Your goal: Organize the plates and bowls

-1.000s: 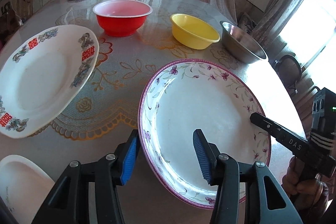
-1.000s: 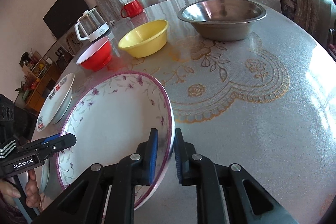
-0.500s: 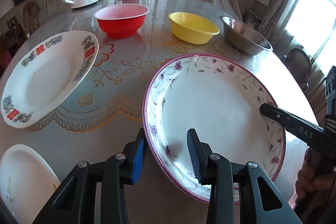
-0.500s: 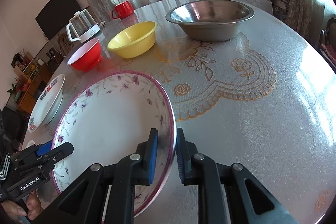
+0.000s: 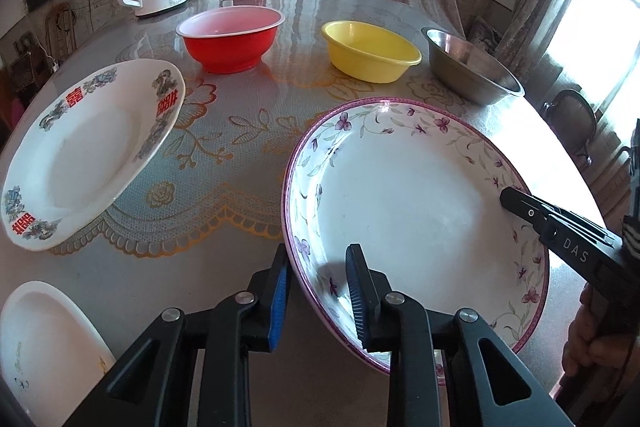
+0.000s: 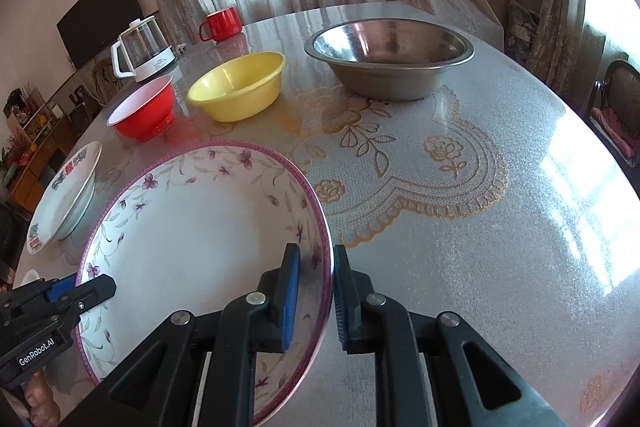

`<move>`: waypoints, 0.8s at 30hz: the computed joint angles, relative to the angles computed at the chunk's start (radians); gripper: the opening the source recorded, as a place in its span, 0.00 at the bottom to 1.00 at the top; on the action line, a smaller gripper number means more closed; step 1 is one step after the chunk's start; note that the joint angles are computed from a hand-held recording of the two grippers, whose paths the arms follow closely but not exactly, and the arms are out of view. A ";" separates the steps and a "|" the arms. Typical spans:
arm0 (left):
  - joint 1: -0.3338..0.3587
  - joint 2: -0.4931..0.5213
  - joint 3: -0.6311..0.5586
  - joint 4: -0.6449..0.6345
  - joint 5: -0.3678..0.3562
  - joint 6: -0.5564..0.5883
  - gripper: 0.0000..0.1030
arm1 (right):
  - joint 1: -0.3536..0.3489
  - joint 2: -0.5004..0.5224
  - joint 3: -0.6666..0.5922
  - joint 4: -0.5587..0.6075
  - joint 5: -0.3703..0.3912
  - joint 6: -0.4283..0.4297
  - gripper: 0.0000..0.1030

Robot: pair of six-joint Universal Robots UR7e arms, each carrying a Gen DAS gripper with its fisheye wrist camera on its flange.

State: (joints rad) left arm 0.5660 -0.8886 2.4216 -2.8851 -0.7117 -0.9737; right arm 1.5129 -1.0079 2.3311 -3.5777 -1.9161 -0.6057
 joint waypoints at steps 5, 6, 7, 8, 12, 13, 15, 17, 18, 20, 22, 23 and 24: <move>-0.025 0.008 0.021 -0.019 0.008 -0.023 0.25 | 0.004 -0.009 0.010 0.003 -0.017 0.009 0.16; -0.029 0.012 0.021 -0.016 0.014 -0.025 0.25 | 0.001 -0.012 0.014 0.005 -0.012 0.010 0.16; -0.031 0.011 0.024 -0.016 0.015 -0.030 0.25 | 0.001 -0.014 0.015 0.008 -0.012 0.008 0.16; -0.029 0.009 0.024 -0.017 0.011 -0.033 0.25 | 0.003 -0.014 0.013 0.013 -0.017 0.009 0.16; -0.042 0.000 0.037 -0.010 0.008 -0.058 0.25 | 0.020 -0.012 0.008 0.027 -0.051 0.036 0.17; -0.052 0.000 0.043 -0.009 0.010 -0.066 0.25 | 0.022 -0.014 0.012 0.031 -0.057 0.044 0.18; -0.074 0.000 0.058 -0.012 0.022 -0.088 0.25 | 0.032 -0.026 0.022 0.049 -0.082 0.070 0.19; -0.085 -0.001 0.069 -0.025 0.025 -0.094 0.25 | 0.036 -0.033 0.042 0.043 -0.093 0.078 0.20; -0.087 -0.002 0.072 -0.032 0.024 -0.097 0.25 | 0.033 -0.033 0.053 0.026 -0.087 0.067 0.21; -0.092 -0.004 0.073 -0.025 0.028 -0.102 0.25 | 0.030 -0.034 0.063 0.012 -0.080 0.061 0.22; -0.100 -0.004 0.078 -0.028 0.031 -0.111 0.25 | 0.038 -0.033 0.065 0.014 -0.096 0.067 0.22; -0.102 -0.002 0.083 -0.038 0.032 -0.112 0.25 | 0.042 -0.030 0.066 0.009 -0.105 0.064 0.22; -0.104 0.001 0.086 -0.046 0.032 -0.115 0.26 | 0.044 -0.028 0.066 0.002 -0.109 0.058 0.22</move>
